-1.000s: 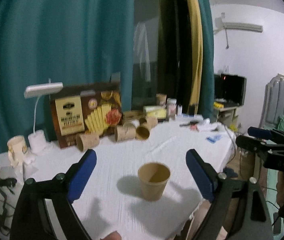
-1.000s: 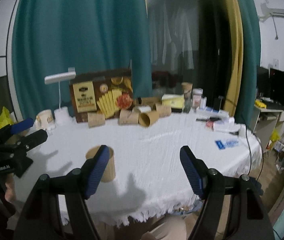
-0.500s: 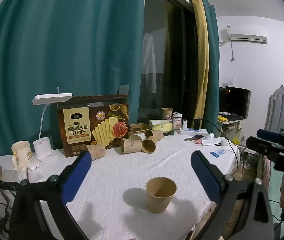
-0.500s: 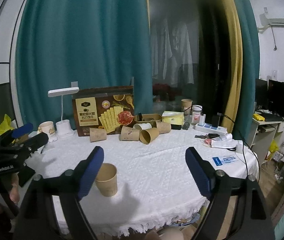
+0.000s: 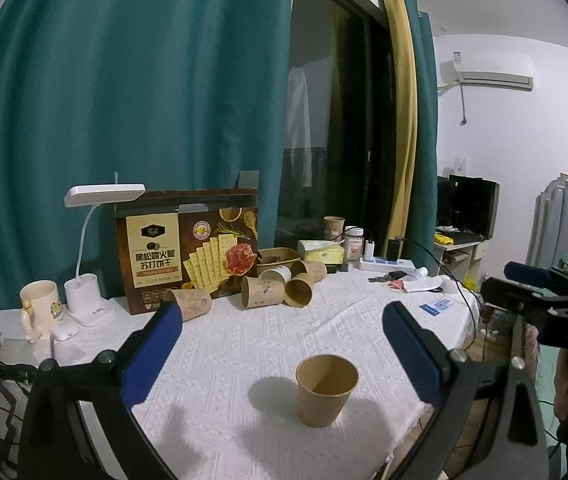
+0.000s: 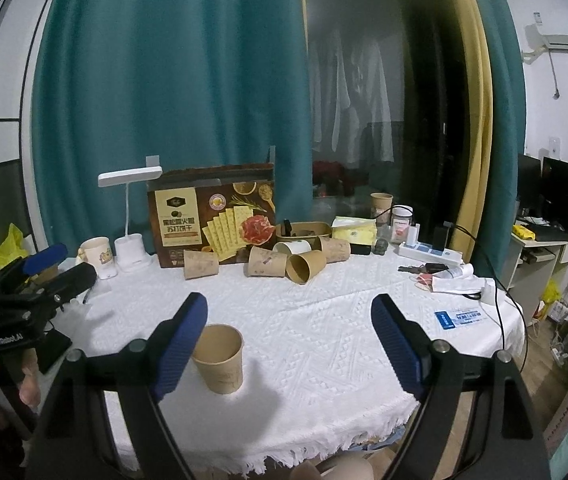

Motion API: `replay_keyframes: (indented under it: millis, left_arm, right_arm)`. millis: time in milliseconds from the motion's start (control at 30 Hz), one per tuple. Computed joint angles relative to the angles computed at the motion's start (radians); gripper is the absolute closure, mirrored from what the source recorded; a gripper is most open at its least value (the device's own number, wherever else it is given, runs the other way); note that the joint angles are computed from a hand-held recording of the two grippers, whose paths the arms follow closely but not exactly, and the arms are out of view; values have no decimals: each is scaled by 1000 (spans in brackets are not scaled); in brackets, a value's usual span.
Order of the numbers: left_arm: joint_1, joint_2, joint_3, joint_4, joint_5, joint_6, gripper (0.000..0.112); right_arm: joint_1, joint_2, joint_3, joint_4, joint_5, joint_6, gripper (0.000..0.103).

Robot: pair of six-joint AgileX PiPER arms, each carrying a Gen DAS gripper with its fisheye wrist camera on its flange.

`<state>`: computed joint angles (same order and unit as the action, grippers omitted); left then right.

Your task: Flip cup upright

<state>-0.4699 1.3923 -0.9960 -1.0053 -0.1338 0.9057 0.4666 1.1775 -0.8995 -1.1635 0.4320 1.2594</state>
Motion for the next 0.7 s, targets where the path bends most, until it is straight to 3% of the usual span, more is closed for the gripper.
replay_keyframes:
  millis: [700]
  left_arm:
    - [4,-3,19,101,4,-111,11]
  right_arm:
    - [26,-2,4,4,14,8,21]
